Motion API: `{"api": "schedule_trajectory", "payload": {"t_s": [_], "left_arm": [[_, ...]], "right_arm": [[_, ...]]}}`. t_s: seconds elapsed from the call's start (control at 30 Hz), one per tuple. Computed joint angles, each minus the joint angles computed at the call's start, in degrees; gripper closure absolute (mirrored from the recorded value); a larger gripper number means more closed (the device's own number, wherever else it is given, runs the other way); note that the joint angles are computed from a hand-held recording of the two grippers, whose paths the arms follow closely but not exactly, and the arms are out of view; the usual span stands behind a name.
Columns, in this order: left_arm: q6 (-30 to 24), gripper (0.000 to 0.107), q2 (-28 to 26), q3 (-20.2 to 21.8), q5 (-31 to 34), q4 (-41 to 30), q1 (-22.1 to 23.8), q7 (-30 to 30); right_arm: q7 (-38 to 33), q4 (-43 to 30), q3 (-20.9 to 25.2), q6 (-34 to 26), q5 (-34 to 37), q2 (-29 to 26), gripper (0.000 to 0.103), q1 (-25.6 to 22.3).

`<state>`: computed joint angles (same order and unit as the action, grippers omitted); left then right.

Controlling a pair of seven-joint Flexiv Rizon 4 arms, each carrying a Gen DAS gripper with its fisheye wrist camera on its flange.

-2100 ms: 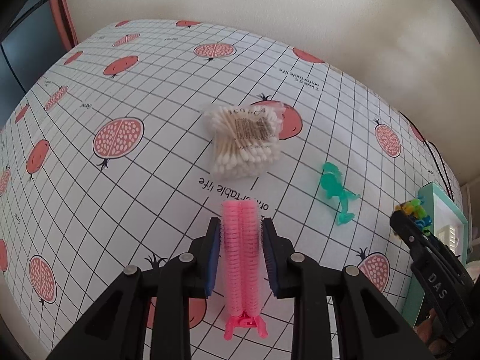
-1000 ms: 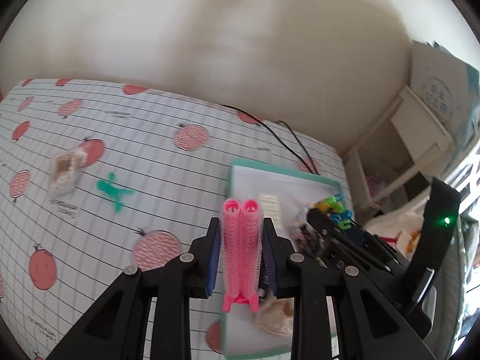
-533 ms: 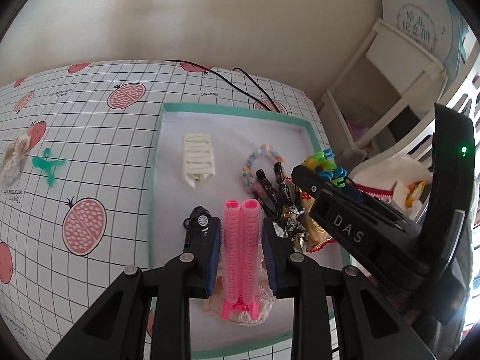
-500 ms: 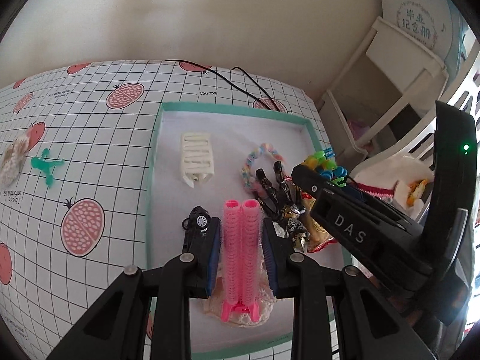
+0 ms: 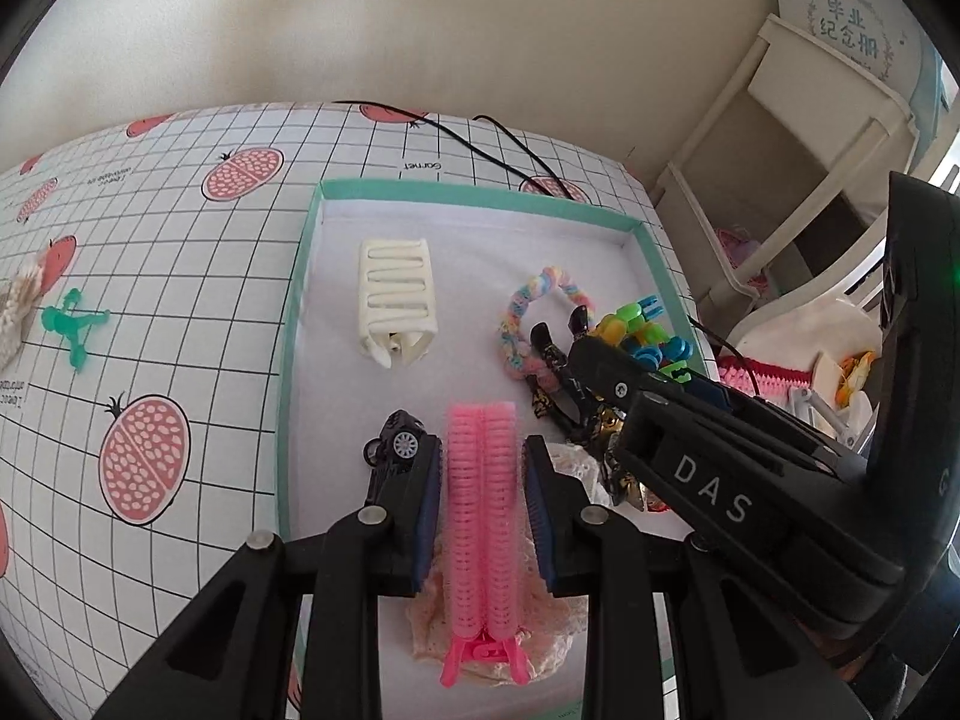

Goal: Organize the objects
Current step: 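Carry the hair roller and block toy over the teal tray with both tools, then lower the roller and block toy into the tray and open both tools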

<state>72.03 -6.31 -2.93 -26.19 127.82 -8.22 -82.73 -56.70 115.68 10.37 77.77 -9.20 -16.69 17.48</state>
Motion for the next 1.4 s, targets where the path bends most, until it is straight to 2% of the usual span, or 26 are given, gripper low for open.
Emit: {"api": "schedule_trajectory", "payload": {"t_s": [0.17, 0.33, 0.37, 1.1, 1.17, 1.27, 1.33, 1.37, 1.4], "left_arm": [[-0.78, 0.077, -0.24, 0.39, 1.59, -0.36, 0.21, -0.87], [-1.23, 0.059, -0.1, 0.52, 2.34, -0.67, 0.3, -1.27], [-1.31, 0.058, -0.02, 0.5, 2.32, -0.66, 0.34, -1.23], [-0.83, 0.057, 2.18, 2.31, 5.44, -1.18, 1.8, -4.12], [-0.39, 0.057, 2.25, 2.72, 6.58, -1.26, 2.11, -5.54], [0.49, 0.057, 2.28, 3.79, 11.76, -1.95, 2.54, -9.66], [0.94, 0.056, 2.25, 4.42, 15.24, -2.49, 2.94, -12.28], [1.07, 0.053, 2.27, 4.64, 16.42, -2.65, 3.18, -13.22], [1.25, 0.042, 2.3, 4.89, 17.7, -2.79, 3.4, -14.33]], "right_arm": [[-1.56, -0.6, 1.06, 0.09, 1.58, -0.2, 0.06, -0.61], [-2.07, -0.53, 1.01, 0.45, 2.02, 0.16, 0.057, -0.55], [-2.11, -0.53, 0.93, 0.51, 1.94, 0.22, 0.057, -0.47], [0.76, 0.86, -0.72, 2.56, -1.28, 2.06, 0.057, 0.08], [0.56, 0.7, -0.55, 1.9, -1.45, 1.89, 0.057, 0.11], [0.44, 0.63, -0.56, 1.29, -1.98, 1.69, 0.057, 0.43], [0.85, 0.73, -0.96, 1.33, -2.7, 1.64, 0.05, 0.86], [1.28, 0.86, -1.32, 1.46, -3.3, 1.67, 0.048, 1.17], [1.65, 1.03, -1.66, 1.64, -3.98, 1.71, 0.045, 1.45]]}}
